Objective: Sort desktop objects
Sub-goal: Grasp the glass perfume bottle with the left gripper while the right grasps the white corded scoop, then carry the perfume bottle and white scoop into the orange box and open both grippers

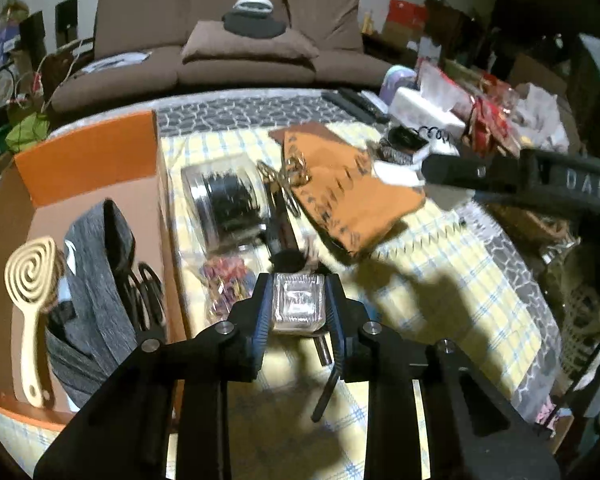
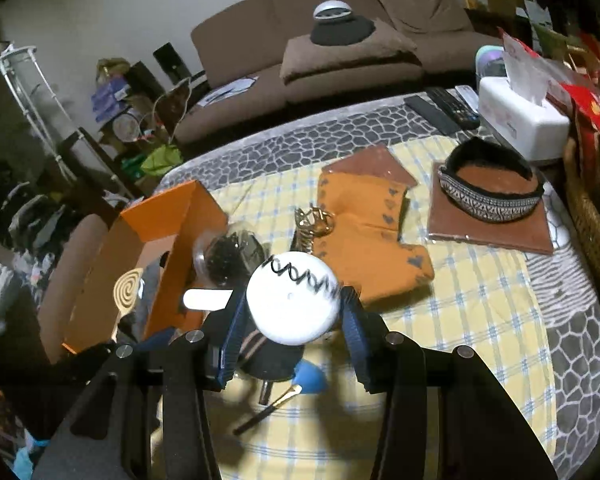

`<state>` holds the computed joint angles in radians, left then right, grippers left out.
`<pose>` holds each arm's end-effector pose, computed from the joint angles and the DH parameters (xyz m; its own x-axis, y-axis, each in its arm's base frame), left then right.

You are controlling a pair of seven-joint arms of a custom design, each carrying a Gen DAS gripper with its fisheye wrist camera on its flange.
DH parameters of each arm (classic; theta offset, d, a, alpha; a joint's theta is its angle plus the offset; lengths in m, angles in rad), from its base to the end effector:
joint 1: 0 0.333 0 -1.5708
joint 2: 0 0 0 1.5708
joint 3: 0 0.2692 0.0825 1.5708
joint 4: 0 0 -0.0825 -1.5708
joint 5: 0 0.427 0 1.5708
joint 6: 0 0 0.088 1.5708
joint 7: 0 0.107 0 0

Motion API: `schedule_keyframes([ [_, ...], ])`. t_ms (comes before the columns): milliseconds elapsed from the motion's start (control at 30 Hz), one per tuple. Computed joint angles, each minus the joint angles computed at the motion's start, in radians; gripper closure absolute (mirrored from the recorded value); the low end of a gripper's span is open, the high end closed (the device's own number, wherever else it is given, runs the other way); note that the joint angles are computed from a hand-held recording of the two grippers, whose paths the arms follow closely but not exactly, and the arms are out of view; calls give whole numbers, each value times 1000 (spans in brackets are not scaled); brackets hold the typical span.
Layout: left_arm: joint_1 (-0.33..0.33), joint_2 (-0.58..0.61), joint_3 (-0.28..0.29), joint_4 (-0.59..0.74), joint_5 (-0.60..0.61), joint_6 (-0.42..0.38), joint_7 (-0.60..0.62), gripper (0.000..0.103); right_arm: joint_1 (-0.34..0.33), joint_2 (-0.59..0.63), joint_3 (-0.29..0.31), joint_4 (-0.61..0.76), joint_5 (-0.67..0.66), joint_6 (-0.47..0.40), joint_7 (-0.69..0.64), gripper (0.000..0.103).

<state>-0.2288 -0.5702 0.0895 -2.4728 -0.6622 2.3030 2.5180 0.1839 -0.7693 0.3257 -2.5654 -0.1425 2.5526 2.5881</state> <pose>0.4727 -0.0787 0.4825 -0.7063 -0.6870 0.1707 -0.6102 0.4685 -0.6389 0.3908 0.2278 0.5336 -0.2676 -0.9025 -0.3374 -0.6532 0.4273 -0.6251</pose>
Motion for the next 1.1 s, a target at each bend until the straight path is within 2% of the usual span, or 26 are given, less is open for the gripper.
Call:
schedule_keyframes([
  [67, 0, -5, -12, -22, 12, 22, 5, 71, -6, 11, 5, 8, -7, -19, 0, 56],
  [133, -11, -26, -26, -65, 21, 89, 33, 66, -8, 13, 5, 9, -14, -42, 4, 56],
  [167, -22, -35, -25, -80, 25, 108, 49, 59, -7, 11, 3, 6, -15, -49, 5, 56],
  [267, -49, -47, -24, -109, 47, 133, 67, 48, -9, -3, -3, -8, -24, -71, 8, 56],
  [433, -68, -54, -26, -150, 94, 192, 56, 48, -10, -42, -12, -40, -26, -76, 17, 56],
  [567, -69, -71, -6, -166, 125, 168, 24, 48, -14, -87, -11, -64, -26, -69, 25, 56],
  [667, -71, -173, 51, -231, 92, 148, 71, 48, -18, -107, -5, -70, -24, -63, 30, 56],
  [833, -36, -316, 72, -351, 111, 217, 23, 48, -17, -98, 0, -60, -21, -59, 14, 56],
  [933, -41, -311, 64, -365, 139, 256, -30, 49, -16, -88, 2, -53, -18, -56, 14, 56],
  [1000, -53, -306, 63, -370, 156, 274, -62, 58, -14, -82, 5, -48, -17, -53, 13, 56],
  [1033, -63, -308, 60, -379, 164, 295, -70, 68, -12, -80, 5, -48, -17, -51, 11, 56],
  [1100, -81, -305, 52, -397, 189, 332, -87, 70, -10, -77, 6, -46, -17, -50, 9, 56],
])
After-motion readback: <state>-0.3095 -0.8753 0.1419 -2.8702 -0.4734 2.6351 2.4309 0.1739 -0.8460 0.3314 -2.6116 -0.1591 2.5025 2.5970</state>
